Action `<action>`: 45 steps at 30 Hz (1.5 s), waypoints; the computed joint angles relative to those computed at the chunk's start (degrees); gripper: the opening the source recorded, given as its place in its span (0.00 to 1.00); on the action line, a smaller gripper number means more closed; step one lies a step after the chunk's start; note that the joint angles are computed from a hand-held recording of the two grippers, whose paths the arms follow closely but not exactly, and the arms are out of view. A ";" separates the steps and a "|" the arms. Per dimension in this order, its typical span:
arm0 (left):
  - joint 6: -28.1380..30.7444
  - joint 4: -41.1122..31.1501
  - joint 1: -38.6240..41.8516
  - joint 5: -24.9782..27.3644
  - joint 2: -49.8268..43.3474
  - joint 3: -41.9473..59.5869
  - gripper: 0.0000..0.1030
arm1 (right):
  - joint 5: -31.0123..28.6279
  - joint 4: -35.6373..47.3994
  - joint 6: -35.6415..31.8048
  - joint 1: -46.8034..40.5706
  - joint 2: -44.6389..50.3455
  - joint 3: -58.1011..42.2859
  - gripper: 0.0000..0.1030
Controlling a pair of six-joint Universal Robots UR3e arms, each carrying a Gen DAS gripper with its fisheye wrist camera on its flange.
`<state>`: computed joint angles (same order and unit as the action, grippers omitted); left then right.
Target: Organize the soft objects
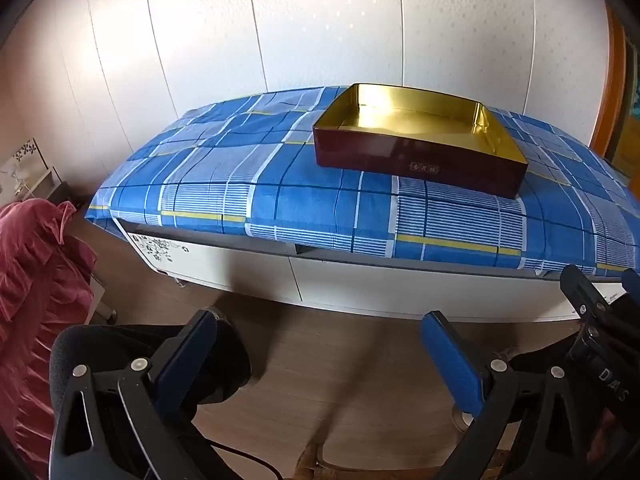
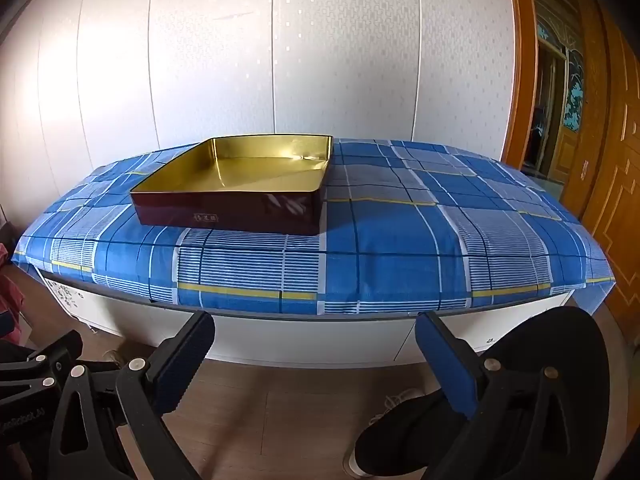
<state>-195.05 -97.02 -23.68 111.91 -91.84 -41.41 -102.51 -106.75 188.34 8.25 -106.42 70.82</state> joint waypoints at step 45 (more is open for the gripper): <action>-0.87 2.10 0.44 -0.48 0.90 -1.50 1.00 | -2.09 -1.94 -1.76 1.38 0.00 1.06 0.99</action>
<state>-195.92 -94.91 -23.24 111.43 -90.94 -42.91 -104.60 -108.69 186.59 9.63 -106.42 71.87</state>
